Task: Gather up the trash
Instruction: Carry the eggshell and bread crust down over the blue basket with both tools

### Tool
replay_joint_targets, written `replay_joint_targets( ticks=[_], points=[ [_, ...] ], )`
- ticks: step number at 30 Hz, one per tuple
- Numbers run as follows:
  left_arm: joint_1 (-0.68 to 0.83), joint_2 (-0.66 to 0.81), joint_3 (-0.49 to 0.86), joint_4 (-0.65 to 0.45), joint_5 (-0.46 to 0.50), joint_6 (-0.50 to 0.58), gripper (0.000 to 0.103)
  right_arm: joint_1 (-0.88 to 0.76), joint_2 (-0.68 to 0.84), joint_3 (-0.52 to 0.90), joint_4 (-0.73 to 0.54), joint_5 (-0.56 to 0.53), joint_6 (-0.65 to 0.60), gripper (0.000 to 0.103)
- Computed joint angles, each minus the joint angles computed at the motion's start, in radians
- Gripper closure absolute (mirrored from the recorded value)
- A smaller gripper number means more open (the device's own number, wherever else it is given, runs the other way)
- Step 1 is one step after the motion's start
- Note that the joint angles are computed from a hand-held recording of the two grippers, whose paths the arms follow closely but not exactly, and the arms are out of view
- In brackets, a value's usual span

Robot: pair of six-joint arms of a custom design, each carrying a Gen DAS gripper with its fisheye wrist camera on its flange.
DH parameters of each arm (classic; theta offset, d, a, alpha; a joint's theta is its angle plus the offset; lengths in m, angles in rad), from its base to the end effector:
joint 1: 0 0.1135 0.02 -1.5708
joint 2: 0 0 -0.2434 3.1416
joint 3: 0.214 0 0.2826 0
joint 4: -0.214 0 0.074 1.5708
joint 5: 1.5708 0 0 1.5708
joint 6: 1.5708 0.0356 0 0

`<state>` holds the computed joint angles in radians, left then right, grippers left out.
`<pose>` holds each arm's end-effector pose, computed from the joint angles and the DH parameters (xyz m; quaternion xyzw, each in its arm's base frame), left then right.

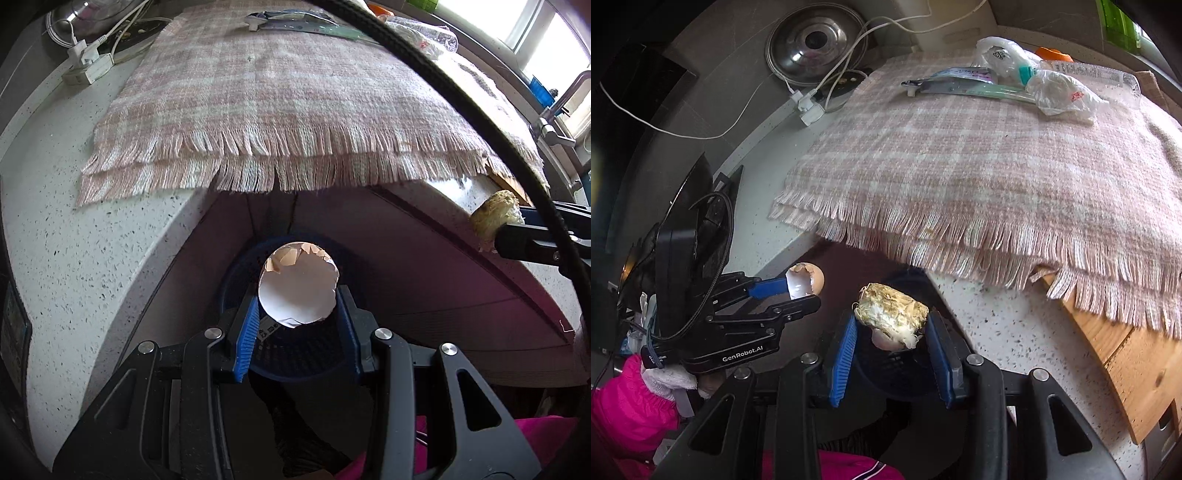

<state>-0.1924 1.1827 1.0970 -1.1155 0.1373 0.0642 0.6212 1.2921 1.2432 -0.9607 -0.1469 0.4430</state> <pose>0.2421 -0.0521 0.2731 0.1380 0.9710 -0.0790 0.1786 0.2327 0.1730 0.3015 -0.1055 0.9527 0.2009 0.2022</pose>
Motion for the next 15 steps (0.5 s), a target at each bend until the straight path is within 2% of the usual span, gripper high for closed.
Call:
replay_joint_targets(
  ticks=[15],
  points=[
    [-0.018, -0.134, -0.3, 0.085, 0.0, -0.071, 0.063, 0.127, 0.005, -0.123, 0.042, 0.071, 0.027, 0.064]
  ],
)
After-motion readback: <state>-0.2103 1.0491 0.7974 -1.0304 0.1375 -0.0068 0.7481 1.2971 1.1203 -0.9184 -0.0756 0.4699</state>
